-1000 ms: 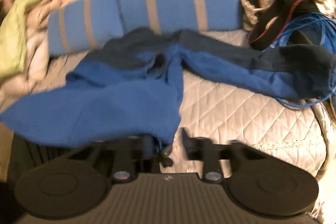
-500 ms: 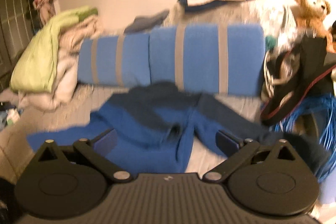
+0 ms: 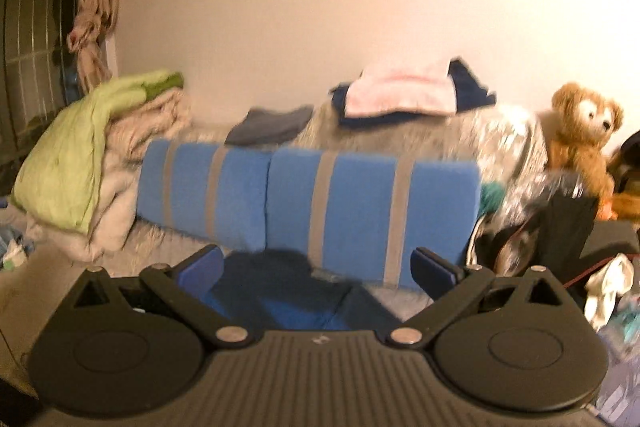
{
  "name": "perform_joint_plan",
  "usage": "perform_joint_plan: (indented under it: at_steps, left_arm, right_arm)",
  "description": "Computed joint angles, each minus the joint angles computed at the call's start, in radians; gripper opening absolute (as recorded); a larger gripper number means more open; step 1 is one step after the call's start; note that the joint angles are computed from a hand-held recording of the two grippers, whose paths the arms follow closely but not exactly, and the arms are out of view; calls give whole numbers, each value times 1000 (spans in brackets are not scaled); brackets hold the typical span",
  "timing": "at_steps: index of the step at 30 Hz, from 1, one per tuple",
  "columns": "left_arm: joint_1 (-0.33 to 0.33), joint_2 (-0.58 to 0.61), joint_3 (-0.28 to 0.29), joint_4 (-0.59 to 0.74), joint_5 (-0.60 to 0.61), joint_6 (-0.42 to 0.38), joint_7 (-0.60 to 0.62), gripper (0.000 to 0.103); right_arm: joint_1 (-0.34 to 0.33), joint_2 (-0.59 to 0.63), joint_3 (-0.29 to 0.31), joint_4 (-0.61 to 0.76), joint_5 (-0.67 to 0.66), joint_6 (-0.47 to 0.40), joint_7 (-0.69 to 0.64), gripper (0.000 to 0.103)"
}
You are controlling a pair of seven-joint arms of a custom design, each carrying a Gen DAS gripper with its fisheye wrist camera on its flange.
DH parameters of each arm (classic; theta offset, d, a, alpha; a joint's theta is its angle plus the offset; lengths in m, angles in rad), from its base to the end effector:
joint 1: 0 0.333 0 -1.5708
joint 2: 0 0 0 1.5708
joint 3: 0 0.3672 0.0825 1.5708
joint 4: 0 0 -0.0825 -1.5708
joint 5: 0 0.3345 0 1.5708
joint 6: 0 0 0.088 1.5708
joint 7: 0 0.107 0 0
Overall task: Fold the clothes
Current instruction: 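Open both grippers and withdraw them from the hoodie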
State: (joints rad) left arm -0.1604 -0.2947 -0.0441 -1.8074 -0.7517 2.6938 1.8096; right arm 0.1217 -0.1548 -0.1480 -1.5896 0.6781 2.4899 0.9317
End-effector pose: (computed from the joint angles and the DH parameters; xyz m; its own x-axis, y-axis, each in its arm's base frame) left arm 0.4288 -0.0717 0.8421 -0.3023 -0.8176 0.4900 -0.4495 -0.3310 -0.8297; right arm 0.4821 -0.0269 0.8573 0.3538 -0.9294 -0.1055 -0.3667 -0.0341 -0.9297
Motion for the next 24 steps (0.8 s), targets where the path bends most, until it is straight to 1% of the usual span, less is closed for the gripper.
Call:
perform_joint_plan:
  at_steps: [1,3,6,8,10,12,15,16,19,21,24]
  left_arm:
    - [-3,15,7,29,-4,-15,1,82]
    - [9,55,2,97,15,-35,-23,83]
    - [29,117,-3,200,35,-69,-38,83]
    - [51,159,-28,243,95,-41,-54,83]
    - [63,194,-45,263,139,-9,-44,83]
    - [69,227,-61,256,163,51,-37,83]
    - [78,268,-87,219,253,116,-109,83]
    - [78,279,-92,207,281,124,-125,83]
    - [75,313,-103,168,358,152,-164,83]
    - [71,330,-107,139,392,171,-172,83]
    - [66,365,-108,128,439,168,-186,83]
  right_arm:
    - [0,19,-9,34,16,-9,-2,103]
    - [-15,60,-15,109,41,-23,3,103]
    - [-60,142,-1,233,43,-39,44,103]
    - [-89,200,17,307,31,-30,83,103]
    - [-113,254,37,363,10,-13,125,103]
    - [-123,294,57,377,-31,27,171,103]
    - [-124,313,97,315,-85,92,190,103]
    - [-124,320,109,296,-104,112,198,103]
    - [-129,325,166,202,-113,157,153,103]
    - [-126,333,193,155,-119,162,127,103]
    - [-118,363,225,109,-115,152,97,103]
